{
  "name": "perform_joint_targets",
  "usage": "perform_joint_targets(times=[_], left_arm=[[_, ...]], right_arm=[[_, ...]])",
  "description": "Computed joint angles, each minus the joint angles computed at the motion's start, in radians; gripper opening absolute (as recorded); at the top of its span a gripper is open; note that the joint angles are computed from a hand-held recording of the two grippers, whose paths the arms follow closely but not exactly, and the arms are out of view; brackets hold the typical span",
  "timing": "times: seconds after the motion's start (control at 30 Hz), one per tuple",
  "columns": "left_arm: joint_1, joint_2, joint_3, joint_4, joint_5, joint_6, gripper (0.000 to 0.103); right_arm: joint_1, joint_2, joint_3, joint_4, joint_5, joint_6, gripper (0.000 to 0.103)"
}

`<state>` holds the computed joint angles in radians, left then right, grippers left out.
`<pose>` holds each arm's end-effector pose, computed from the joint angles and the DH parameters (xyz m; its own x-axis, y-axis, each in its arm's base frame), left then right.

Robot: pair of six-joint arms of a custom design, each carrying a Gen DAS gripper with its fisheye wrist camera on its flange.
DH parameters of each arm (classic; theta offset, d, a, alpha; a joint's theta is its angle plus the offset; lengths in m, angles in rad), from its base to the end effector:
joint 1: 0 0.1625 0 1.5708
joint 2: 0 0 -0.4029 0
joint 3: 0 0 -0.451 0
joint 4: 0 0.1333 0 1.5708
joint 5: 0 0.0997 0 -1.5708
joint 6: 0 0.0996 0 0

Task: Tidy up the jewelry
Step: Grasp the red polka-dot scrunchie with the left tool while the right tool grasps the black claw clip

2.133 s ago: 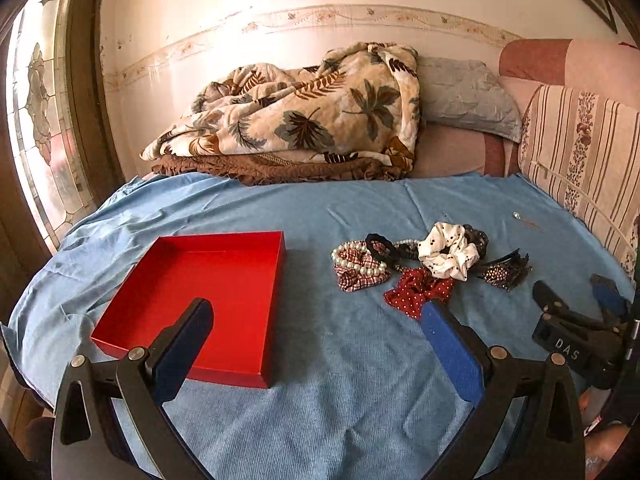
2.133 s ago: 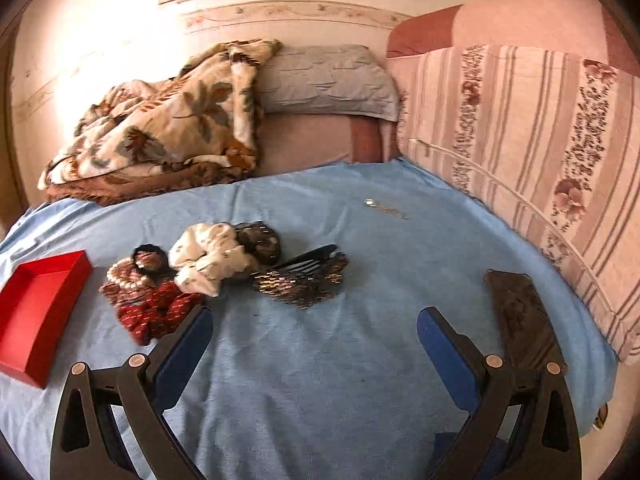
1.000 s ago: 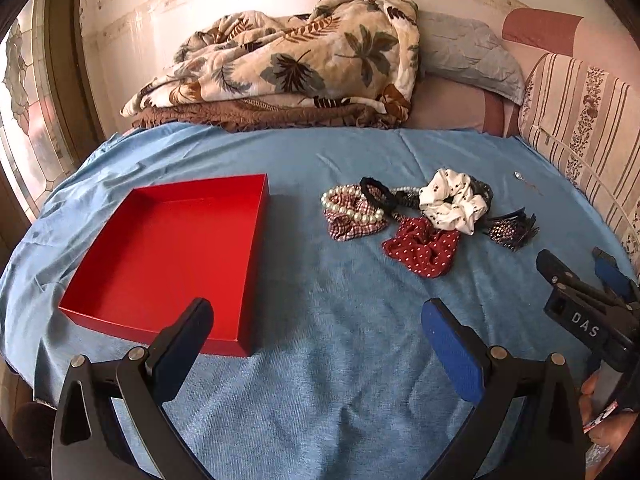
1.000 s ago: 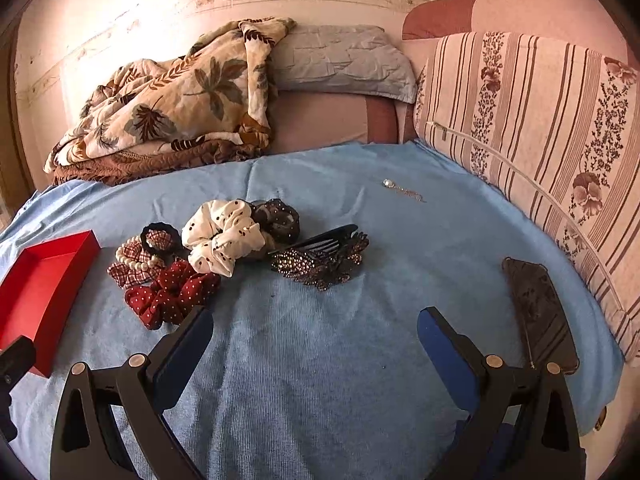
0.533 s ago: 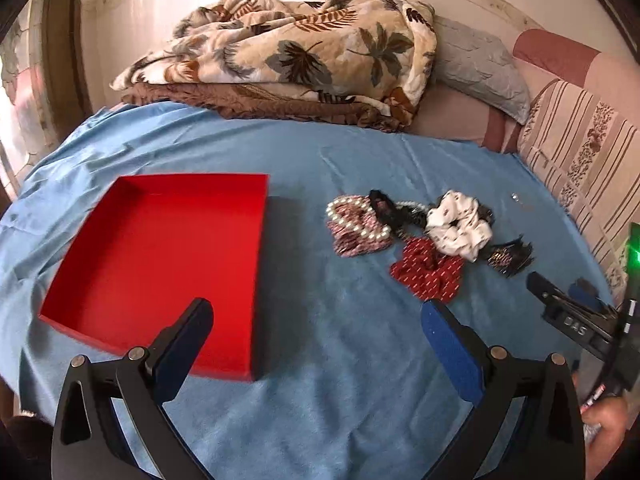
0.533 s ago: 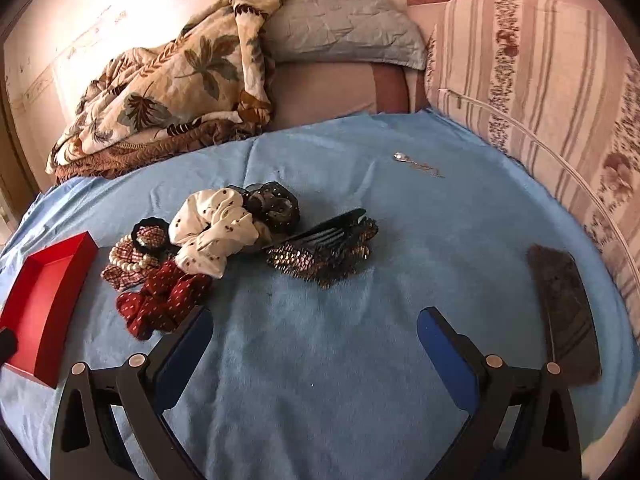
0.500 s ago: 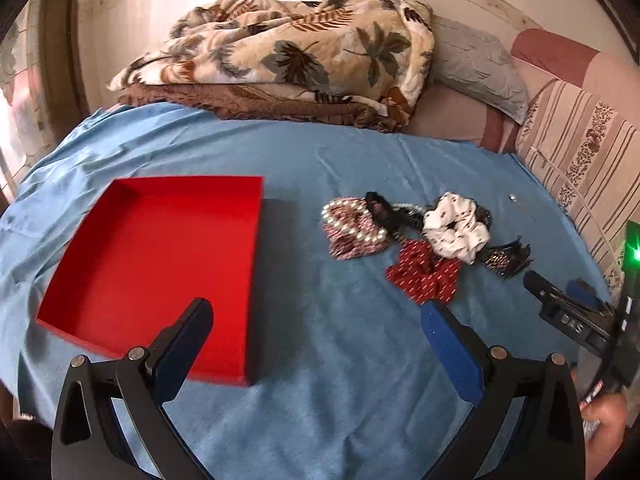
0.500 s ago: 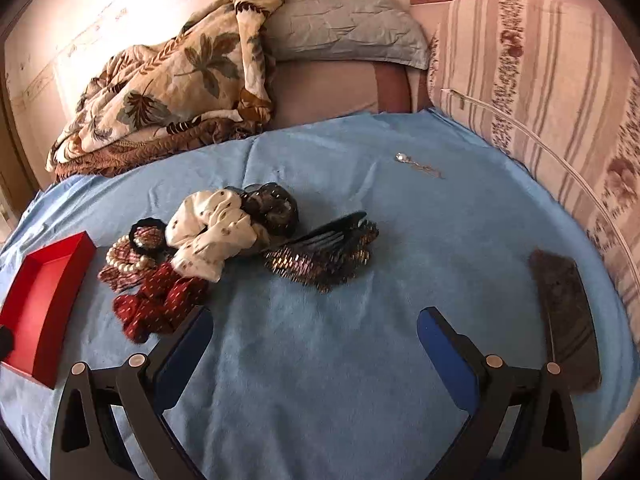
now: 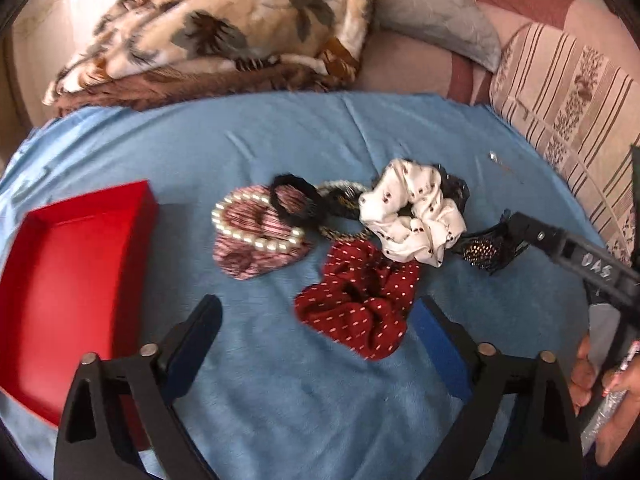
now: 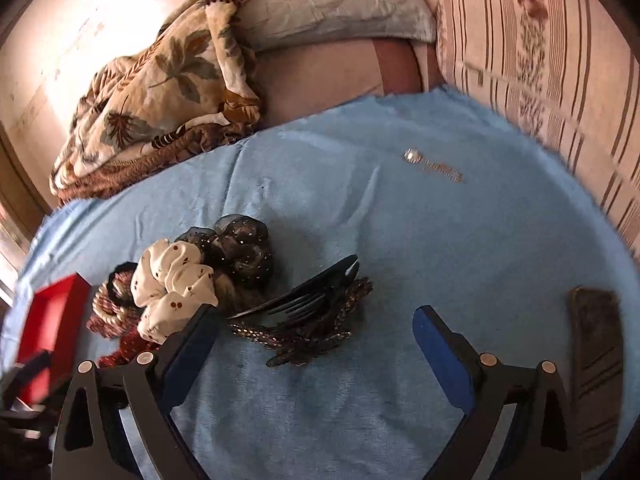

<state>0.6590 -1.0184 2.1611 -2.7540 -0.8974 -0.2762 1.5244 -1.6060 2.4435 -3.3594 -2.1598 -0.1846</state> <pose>-0.2768 -0.4615 0.0214 -0.6951 0.4129 -0.5885 0.6240 0.7530 -0.2089 0.0587 -0.4162 0.2631 -0.8008 0.3755 0.4666 -0.1221 0.6603 -0.7410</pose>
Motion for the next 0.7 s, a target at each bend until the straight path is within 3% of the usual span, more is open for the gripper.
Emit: perform_joint_targets(times=[0.13,0.3,0.37,0.47,0.53,0.6,0.7], left_arm=[[0.022,0.055,-0.042,0.023,-0.016,-0.006,0.079],[0.032,0.089,-0.067,0.045,-0.021,-0.007,0.067],[0.031,0.097,-0.072,0.062,-0.017,-0.011,0.049],[0.026,0.098,-0.073,0.079,-0.006,-0.025,0.026],[0.021,0.091,-0.067,0.081,0.001,-0.033,0.016],[0.015,0.081,-0.06,0.08,0.002,-0.039,0.014],[-0.001,0.047,-0.036,0.071,-0.011,-0.041,0.012]], right_arm=[[-0.022,0.009,-0.02,0.037,0.036,0.047,0.099],[-0.013,0.065,-0.058,0.015,0.005,0.032,0.099],[-0.012,0.081,-0.07,0.022,-0.004,0.034,0.098],[-0.019,0.071,-0.071,0.068,0.003,0.062,0.086],[-0.029,0.055,-0.065,0.097,0.016,0.087,0.068],[-0.042,0.032,-0.051,0.108,0.047,0.104,0.054],[-0.045,0.004,-0.031,0.091,0.08,0.115,0.044]])
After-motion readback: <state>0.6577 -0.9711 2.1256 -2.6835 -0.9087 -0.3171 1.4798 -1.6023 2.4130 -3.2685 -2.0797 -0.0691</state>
